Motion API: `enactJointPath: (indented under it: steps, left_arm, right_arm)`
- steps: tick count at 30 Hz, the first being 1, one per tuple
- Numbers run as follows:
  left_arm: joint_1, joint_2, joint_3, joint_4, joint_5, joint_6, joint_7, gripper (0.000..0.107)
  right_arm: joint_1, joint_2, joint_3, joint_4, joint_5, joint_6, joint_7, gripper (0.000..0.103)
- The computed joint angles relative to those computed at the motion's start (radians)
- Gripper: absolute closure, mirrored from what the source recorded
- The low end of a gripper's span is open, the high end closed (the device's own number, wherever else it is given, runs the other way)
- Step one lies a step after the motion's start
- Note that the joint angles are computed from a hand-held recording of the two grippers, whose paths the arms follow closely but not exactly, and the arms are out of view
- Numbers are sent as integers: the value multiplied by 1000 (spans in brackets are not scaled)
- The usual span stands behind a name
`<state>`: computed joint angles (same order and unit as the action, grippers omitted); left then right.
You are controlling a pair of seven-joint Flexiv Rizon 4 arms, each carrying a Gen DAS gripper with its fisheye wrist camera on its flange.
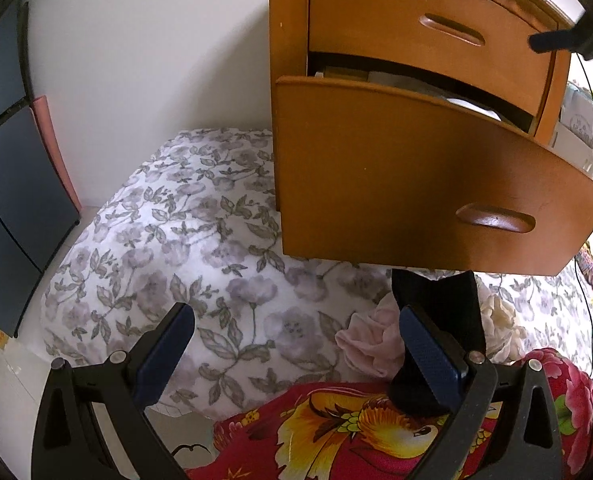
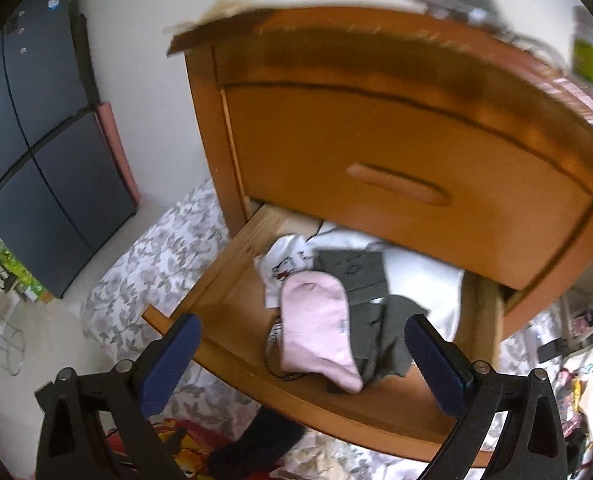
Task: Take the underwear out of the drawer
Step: 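Move the right tool into the open drawer toward the pink sock, then close the right tool on the pink sock in the drawer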
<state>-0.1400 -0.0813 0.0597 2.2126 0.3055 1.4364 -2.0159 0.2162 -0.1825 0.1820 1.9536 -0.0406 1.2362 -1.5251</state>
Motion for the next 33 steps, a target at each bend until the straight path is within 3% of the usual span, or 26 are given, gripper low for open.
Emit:
enactJointPath:
  steps: [6,19,33]
  left_arm:
    - [11,-11,-14,16,-83,6,66,5]
    - [8,-21,-28,37,-208,8,173,5]
    - [14,-28,-54,71,-355,36,286,5]
  right_arm:
    - [13,-66,-9,-80,-14,-87,11,3]
    - [20,-269,-39,-280,-29,-412,135,8]
    - [64,-374,-61,-398,-133,-587,173,9]
